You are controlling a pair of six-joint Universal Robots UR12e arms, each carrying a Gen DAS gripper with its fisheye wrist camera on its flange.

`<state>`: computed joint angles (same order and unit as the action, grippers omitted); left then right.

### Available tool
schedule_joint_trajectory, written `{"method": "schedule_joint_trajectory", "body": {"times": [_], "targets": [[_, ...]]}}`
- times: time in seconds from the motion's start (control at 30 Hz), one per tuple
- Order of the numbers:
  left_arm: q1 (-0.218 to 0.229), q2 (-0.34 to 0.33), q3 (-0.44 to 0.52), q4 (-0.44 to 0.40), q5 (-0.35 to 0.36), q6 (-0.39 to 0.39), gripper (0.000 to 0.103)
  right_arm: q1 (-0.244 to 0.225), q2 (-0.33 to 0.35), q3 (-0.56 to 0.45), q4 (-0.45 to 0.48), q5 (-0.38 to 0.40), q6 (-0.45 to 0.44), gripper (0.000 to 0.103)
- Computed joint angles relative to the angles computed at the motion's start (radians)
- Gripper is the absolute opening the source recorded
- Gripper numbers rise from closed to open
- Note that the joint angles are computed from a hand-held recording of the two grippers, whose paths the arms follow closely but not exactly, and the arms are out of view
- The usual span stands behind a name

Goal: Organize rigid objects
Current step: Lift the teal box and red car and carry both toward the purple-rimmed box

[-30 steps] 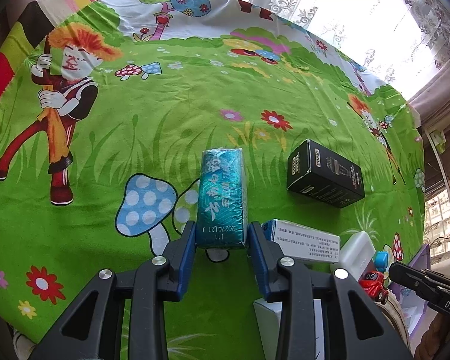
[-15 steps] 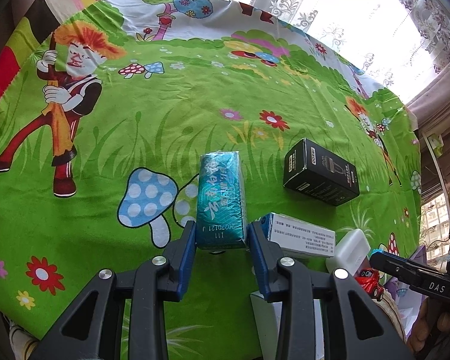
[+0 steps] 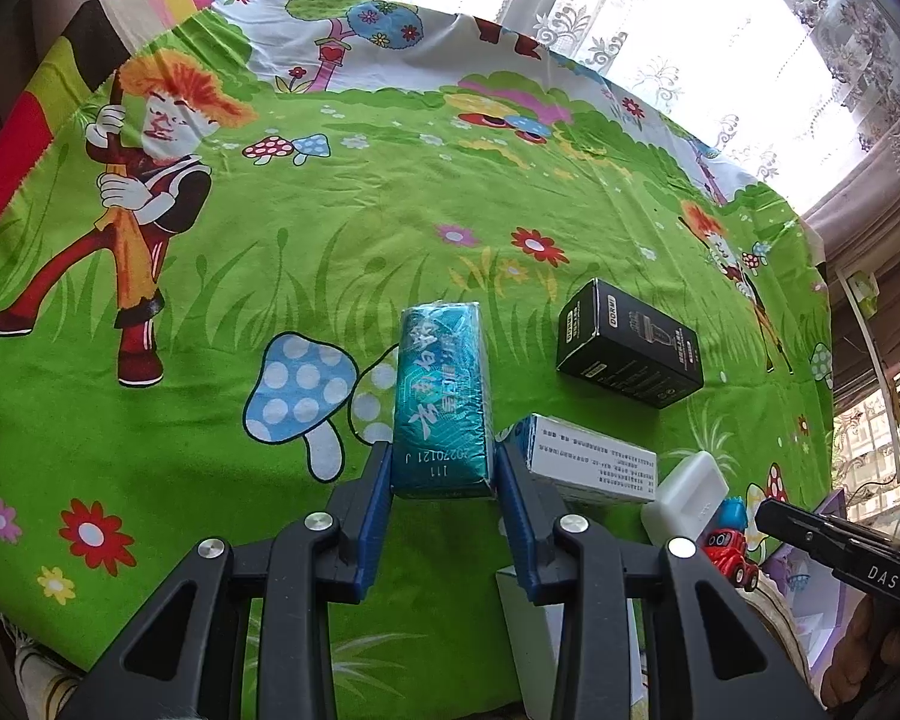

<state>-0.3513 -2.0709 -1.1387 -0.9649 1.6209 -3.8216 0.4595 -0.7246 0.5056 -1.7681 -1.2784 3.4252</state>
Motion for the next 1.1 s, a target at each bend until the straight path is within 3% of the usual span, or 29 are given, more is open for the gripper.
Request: {"method": "schedule_joint_trajectory", "body": {"times": [0.1,0.17,0.23,0.33,0.4,0.47,0.83,1.1], "targets": [[-0.001,0.006,-0.008,0.010,-0.001,-0.007,0.036,-0.002,0.022,-0.047,0.052,-0.025,0.015,0.022],[-0.001,0.008,-0.010,0.015,-0.001,-0.009,0.036,-0.001,0.031,-0.064,0.066,-0.028,0.012,0.051],[-0.002,0.010,-0.012,0.019,0.001,-0.011,0.036,0.004,0.055,-0.109,0.110,-0.039,-0.004,0.057],[-0.005,0.017,-0.020,0.029,0.010,-0.009,0.036,0.014,0.096,-0.184,0.169,-0.064,-0.039,0.056],[-0.007,0.022,-0.024,0.036,0.015,-0.011,0.036,0.020,0.137,-0.259,0.223,-0.089,-0.061,0.042],[-0.010,0.030,-0.033,0.049,0.023,-0.010,0.036,0.023,0.158,-0.301,0.255,-0.090,-0.082,0.017],[-0.041,0.080,-0.083,0.144,0.049,-0.016,0.036,0.017,-0.046,0.060,-0.023,-0.041,-0.093,0.016],[-0.063,0.118,-0.139,0.213,0.037,-0.047,0.036,0.005,-0.133,0.201,-0.146,0.011,-0.056,0.016]]}}
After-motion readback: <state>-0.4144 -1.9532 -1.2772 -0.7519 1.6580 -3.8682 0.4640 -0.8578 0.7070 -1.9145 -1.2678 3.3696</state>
